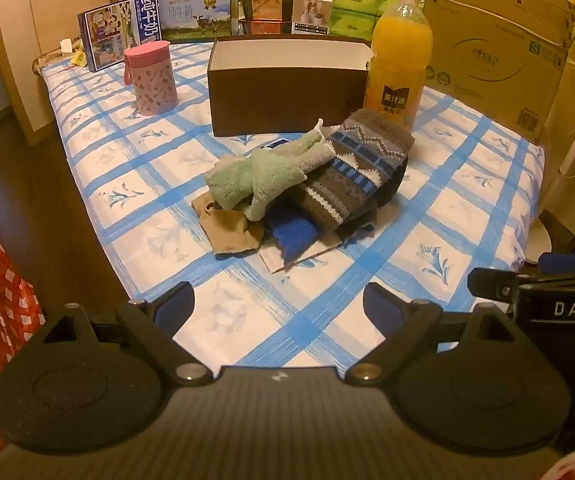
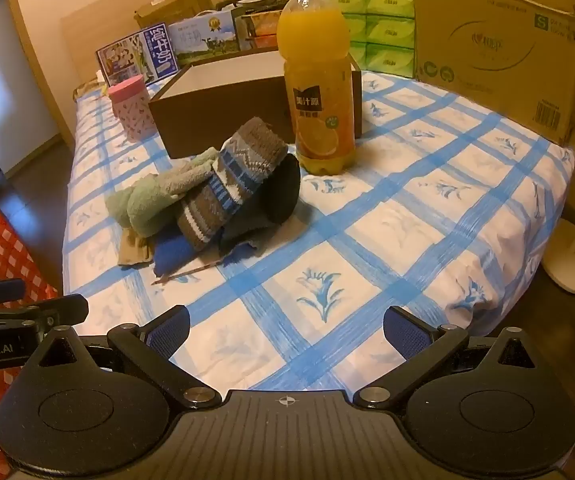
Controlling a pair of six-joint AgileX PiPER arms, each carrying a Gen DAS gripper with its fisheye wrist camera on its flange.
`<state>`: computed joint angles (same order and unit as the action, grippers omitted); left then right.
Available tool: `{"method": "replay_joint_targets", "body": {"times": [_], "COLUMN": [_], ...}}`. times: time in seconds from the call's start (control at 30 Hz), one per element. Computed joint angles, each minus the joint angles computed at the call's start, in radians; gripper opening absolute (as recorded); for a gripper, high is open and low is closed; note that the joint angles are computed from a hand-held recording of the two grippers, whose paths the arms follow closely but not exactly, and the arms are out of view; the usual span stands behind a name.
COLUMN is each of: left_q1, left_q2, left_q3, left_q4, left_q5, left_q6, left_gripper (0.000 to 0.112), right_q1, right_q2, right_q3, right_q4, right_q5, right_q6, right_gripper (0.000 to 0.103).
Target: Organize soft objects
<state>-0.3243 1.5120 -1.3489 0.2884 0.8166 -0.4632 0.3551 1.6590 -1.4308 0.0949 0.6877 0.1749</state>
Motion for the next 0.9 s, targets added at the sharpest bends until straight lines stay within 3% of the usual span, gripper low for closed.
{"method": "replay_joint_targets", "body": {"times": [0.9], "left_q1": [-0.003], "left_q2": [0.0], "left_q3": [0.002], "left_q4": [0.011], "left_q5": [-0.001], "left_q6": [-0.006], "left_gripper": [0.09], "right_q1": [-0.001], "right_q2": [0.001], "right_q3": [0.0], "right_q4": [0.015], "right_q5": [-0.013], "right_q6": [-0.01], "right_gripper": [0.103]}}
